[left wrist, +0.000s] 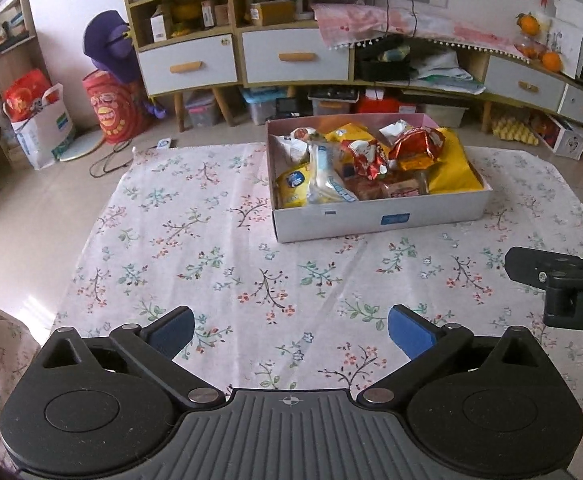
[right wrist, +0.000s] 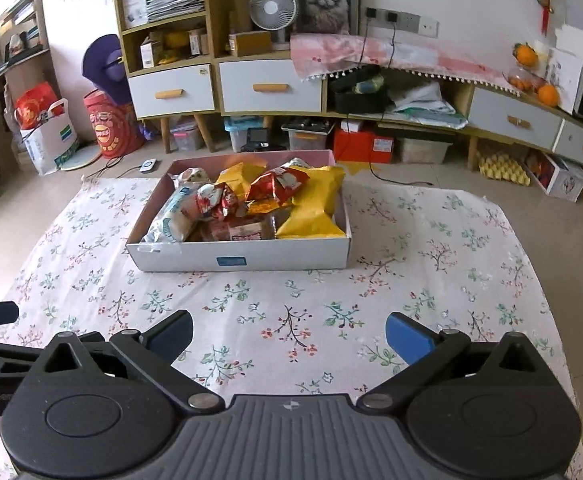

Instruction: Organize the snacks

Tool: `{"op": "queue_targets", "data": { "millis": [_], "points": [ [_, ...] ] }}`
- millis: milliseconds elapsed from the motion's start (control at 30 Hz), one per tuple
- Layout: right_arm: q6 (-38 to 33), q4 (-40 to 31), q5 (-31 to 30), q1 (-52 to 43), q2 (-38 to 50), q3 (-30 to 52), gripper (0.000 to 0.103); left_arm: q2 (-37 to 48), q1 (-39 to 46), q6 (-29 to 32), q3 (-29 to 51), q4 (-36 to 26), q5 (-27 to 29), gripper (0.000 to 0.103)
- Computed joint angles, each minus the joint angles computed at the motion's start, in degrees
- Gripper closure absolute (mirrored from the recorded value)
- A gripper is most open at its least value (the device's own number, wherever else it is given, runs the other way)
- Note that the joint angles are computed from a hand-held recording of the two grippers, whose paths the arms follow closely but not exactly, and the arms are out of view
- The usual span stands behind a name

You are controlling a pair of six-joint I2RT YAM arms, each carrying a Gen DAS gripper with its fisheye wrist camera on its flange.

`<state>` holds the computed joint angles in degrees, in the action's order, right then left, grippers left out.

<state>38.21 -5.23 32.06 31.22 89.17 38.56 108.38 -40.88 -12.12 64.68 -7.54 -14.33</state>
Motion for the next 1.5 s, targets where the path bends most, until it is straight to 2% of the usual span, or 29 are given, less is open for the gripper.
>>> {"op": "queue_targets", "data": {
  "millis": [333, 1500],
  "points": [
    [1.01, -0.34, -1.69, -1.85, 2.87, 1.06, 0.017, 0.52, -0.19, 0.12, 0.08, 0.94, 0.03, 0.0],
    [0.53, -1.37, -1.74, -1.01, 1.79, 1.0, 0.017, -0.2, -1.04, 0.66, -0.8, 1.47, -0.09, 0.0]
  ]
}}
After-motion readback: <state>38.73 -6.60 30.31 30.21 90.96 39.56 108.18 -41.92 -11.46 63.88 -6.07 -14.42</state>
